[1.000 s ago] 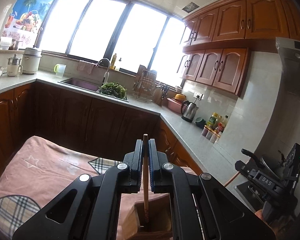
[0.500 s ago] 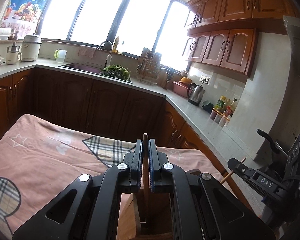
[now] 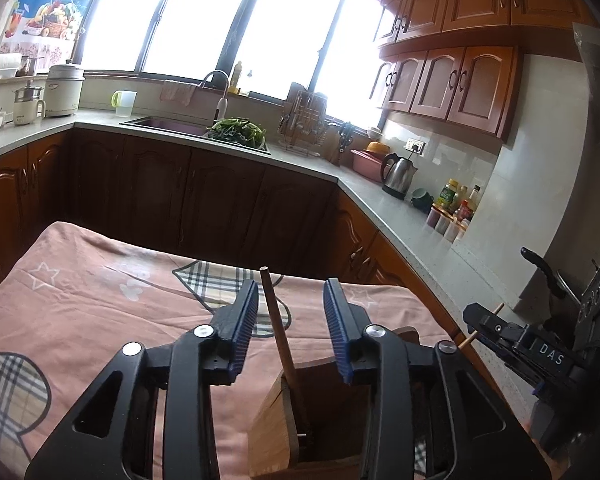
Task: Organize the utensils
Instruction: 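Open both tools, releasing the chopsticks into the holder, and withdraw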
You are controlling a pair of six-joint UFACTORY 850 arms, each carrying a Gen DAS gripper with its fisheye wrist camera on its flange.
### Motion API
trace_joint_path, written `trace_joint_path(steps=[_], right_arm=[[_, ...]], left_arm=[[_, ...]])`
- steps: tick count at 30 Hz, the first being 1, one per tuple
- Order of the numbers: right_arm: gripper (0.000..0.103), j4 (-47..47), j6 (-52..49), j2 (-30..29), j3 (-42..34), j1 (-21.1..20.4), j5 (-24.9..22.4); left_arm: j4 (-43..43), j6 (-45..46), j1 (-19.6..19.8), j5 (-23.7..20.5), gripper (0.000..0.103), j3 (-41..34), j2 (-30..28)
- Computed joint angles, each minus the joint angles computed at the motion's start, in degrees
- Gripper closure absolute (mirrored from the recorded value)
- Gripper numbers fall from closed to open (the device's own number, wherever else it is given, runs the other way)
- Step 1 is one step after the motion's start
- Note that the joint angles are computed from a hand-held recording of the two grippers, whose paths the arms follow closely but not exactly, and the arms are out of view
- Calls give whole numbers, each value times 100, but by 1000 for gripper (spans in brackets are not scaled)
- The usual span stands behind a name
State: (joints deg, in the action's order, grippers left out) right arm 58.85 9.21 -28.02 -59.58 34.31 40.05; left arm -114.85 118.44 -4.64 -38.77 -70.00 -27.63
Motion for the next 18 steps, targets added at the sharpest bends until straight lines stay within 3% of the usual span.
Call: trace_joint_path(steps=[1,2,7,10,18], right_arm=[[50,-148,180,14,42,-5,17],[37,-188,252,33,72,5,54],[26,-218,428,184,225,78,195],[20,-138,403,319,348,174,314],[3,500,-111,631,545,628,370]], left_arm=[[15,-22,13,-16,57,8,11],[78,-84,30,-39,56,11,25],[262,-214,139,-99,42,136,172],[303,-152,257,-136,28,322,337],[1031,-406,710,-258,15,888,786]])
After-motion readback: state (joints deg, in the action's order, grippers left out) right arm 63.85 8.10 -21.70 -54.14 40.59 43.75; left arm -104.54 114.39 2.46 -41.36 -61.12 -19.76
